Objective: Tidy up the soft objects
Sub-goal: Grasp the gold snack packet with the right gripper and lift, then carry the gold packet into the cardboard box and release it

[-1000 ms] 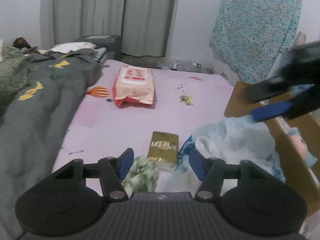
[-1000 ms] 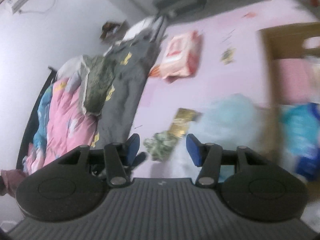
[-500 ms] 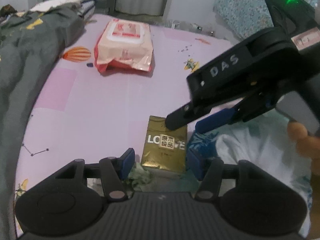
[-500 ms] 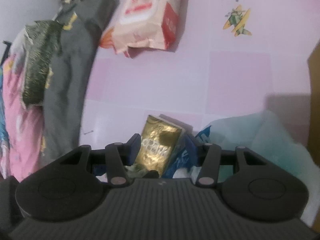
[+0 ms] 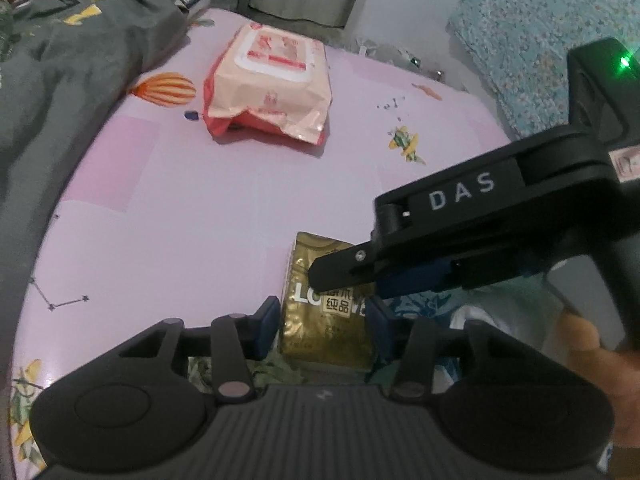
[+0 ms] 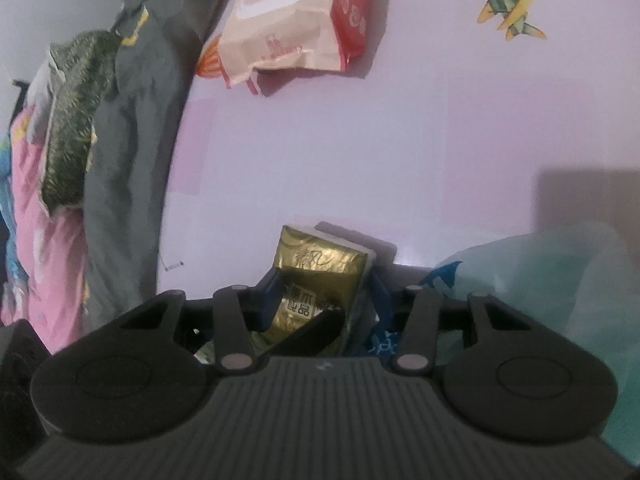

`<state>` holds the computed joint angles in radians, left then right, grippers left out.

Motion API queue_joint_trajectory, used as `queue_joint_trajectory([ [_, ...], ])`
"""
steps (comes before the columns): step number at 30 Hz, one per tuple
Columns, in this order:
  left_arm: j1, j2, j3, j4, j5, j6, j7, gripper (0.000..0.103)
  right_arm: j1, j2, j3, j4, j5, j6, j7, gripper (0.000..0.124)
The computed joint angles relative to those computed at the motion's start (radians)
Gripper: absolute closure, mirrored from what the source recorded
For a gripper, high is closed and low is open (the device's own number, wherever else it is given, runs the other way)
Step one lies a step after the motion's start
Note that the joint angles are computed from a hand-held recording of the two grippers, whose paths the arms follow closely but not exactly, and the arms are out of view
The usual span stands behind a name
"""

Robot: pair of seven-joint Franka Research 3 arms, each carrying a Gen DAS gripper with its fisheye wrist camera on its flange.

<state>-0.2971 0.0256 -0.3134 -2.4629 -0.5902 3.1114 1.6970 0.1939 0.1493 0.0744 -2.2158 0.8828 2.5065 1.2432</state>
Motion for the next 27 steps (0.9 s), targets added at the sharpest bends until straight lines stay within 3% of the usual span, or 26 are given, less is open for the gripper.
queue_joint_trajectory([
  [3,-0.008,-0.043,0.015,-0.027,0.087,0.021,-0.085,0.055,0.002,-0.036,0.006,-0.020,0.043,0.023,-0.037,0.082],
  [5,0.004,-0.080,0.017,-0.051,0.228,0.036,-0.213,0.055,0.009,-0.076,0.007,-0.040,0.071,0.040,-0.068,0.083],
  [7,0.054,-0.125,-0.020,-0.075,0.369,0.046,-0.341,0.055,0.018,-0.121,0.003,-0.061,0.098,0.051,-0.096,0.083],
  [12,0.112,-0.253,-0.104,-0.116,0.528,0.049,-0.491,0.056,0.039,-0.275,-0.031,-0.147,0.155,0.065,-0.156,0.083],
  [16,0.045,-0.305,-0.093,-0.115,0.571,0.051,-0.526,0.056,0.041,-0.446,-0.082,-0.262,0.176,0.058,-0.181,0.083],
  [20,-0.030,-0.313,-0.102,-0.091,0.616,0.055,-0.565,0.056,0.004,-0.654,-0.136,-0.405,0.115,0.039,-0.138,0.083],
  [23,-0.078,-0.280,-0.123,-0.046,0.661,0.042,-0.589,0.056,-0.059,-0.823,-0.167,-0.514,0.017,0.014,-0.074,0.083],
  [27,-0.138,-0.201,-0.154,0.032,0.726,0.015,-0.629,0.056,-0.195,-1.031,-0.216,-0.637,-0.144,-0.067,0.016,0.082],
])
